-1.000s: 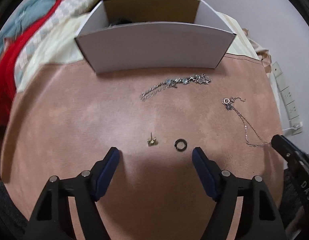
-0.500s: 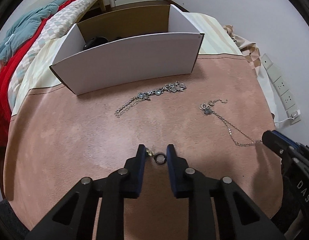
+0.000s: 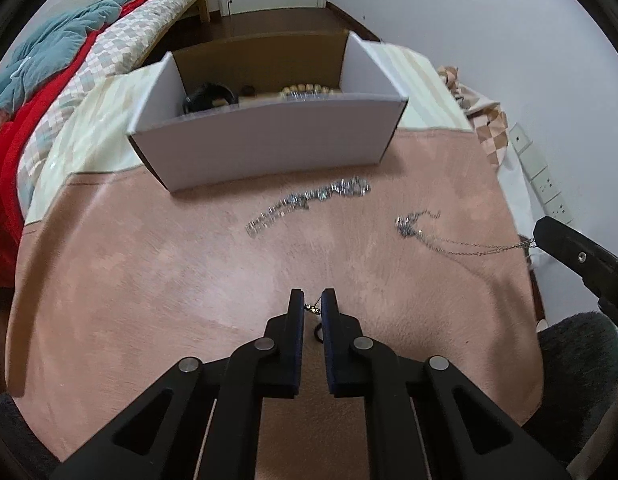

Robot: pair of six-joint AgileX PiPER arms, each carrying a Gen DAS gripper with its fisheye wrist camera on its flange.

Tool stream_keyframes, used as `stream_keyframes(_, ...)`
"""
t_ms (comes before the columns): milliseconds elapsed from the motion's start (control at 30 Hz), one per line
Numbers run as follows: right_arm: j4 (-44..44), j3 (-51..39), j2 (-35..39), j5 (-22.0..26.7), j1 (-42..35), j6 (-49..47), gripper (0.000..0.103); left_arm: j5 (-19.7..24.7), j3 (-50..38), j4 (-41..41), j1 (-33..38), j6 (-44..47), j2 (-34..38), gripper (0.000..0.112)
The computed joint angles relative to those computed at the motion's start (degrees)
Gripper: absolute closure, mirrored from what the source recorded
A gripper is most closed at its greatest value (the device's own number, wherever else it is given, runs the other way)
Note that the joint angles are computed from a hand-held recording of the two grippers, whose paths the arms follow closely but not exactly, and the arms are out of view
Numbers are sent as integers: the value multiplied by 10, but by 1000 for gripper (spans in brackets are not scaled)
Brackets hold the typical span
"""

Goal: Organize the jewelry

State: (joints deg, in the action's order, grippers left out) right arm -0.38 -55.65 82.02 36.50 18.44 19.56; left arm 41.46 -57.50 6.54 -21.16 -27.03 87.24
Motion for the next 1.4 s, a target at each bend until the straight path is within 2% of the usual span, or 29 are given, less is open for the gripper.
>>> stream_keyframes(300, 26, -81, -10, 38, -2, -31, 91, 47, -57, -64, 63, 82, -57, 106)
stream_keyframes(667, 77, -216, 5, 91, -6, -84, 91, 112, -173, -146, 166, 179, -52, 106)
stream_keyframes(767, 72, -254, 18, 97, 4, -85, 91, 126, -167, -161, 178, 180, -45, 99)
stream_keyframes(800, 76, -261, 22, 98, 5, -87, 91, 127, -156, -171, 182, 182, -44, 86)
stream_keyframes(833, 78, -267, 25, 100, 7, -90, 91, 126, -145, -177, 184, 182, -44, 64)
stream_keyframes(900, 76, -272, 30, 100, 14, -89, 91, 109, -105, -185, 184, 178, -51, 47)
stream_keyframes(1067, 79, -243, 32, 99, 22, -95, 91, 64, -23, -169, 155, 155, -58, 47)
stream_keyframes(1233, 72, -157, 19, 84, 22, -87, 91, 28, 30, -122, 92, 112, -45, 47)
stream_keyframes(1400, 65, -56, 6, 53, 9, -72, 91, 3, 43, -71, 24, 66, -10, 48)
